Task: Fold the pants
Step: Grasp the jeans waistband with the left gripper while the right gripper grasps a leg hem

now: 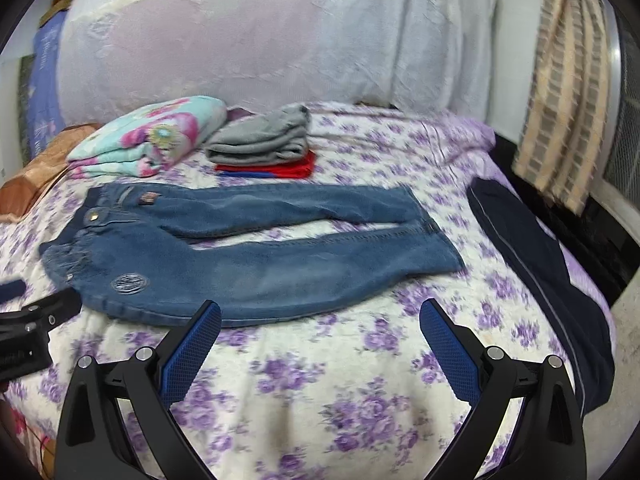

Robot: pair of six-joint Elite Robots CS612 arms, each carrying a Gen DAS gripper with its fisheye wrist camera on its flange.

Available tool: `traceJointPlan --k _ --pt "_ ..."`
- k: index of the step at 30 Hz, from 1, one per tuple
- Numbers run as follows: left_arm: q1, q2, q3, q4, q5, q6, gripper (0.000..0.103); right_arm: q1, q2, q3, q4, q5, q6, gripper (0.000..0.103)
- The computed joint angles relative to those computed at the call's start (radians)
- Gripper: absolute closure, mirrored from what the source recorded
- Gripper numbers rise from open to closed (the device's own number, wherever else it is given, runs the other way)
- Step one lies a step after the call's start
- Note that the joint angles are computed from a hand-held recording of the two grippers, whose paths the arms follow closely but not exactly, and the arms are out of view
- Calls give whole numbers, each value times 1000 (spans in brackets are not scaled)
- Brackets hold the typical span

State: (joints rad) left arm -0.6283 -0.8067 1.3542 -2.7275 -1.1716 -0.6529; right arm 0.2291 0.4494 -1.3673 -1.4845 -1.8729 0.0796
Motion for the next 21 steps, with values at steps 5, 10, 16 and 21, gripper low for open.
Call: traceJointPlan --k 5,10,16,21 --pt "80 43 -47 23 -134 -174 5 -16 0 2 44 -24 62 3" --pt "144 71 -81 65 -186 -332 6 -30 5 0 58 2 49 3" --pt "178 102 -99 70 -278 -352 74 -67 -7 8 116 84 73 3" --pt "165 85 -52 9 -235 -327 78 -160 -56 78 209 230 189 3"
